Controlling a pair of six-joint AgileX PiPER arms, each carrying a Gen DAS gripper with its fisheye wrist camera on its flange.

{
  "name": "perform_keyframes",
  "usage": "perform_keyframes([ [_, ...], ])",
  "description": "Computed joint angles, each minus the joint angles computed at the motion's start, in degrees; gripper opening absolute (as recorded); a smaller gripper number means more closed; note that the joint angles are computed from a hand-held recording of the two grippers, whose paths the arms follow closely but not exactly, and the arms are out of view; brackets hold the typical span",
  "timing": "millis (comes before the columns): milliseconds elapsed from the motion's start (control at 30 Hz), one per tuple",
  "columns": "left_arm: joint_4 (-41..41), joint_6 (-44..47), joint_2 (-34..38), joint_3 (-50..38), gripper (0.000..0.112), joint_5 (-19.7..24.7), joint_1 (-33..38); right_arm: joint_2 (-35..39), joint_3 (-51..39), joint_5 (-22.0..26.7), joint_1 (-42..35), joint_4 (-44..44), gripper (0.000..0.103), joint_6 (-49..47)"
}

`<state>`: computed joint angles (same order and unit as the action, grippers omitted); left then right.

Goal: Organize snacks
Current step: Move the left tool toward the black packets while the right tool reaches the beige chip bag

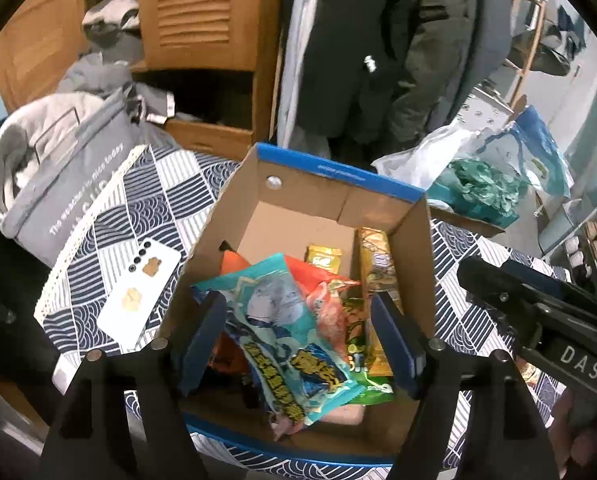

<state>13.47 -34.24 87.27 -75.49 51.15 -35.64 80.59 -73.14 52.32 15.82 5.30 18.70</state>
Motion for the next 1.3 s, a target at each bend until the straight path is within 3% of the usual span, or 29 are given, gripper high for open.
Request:
perform_keyframes([
  [200, 3.64, -2.19, -0.22, -1.24, 0.08, 1.2, -3.9, -2.97, 2.28, 0.69, -2.61, 0.2, 0.065, -0.93],
  [733, 4.33, -3.11, 3.7, -6.24, 0.08, 4.32, -11.27, -11.03, 11.14, 1.69, -13.79, 3.11, 0.065, -8.88],
  [1300, 2.07, -2.48, 14.4, -19.0, 0.08, 10.46, -19.44, -15.7, 18.72, 5.0, -40.38, 13.08, 0.065, -29.83],
])
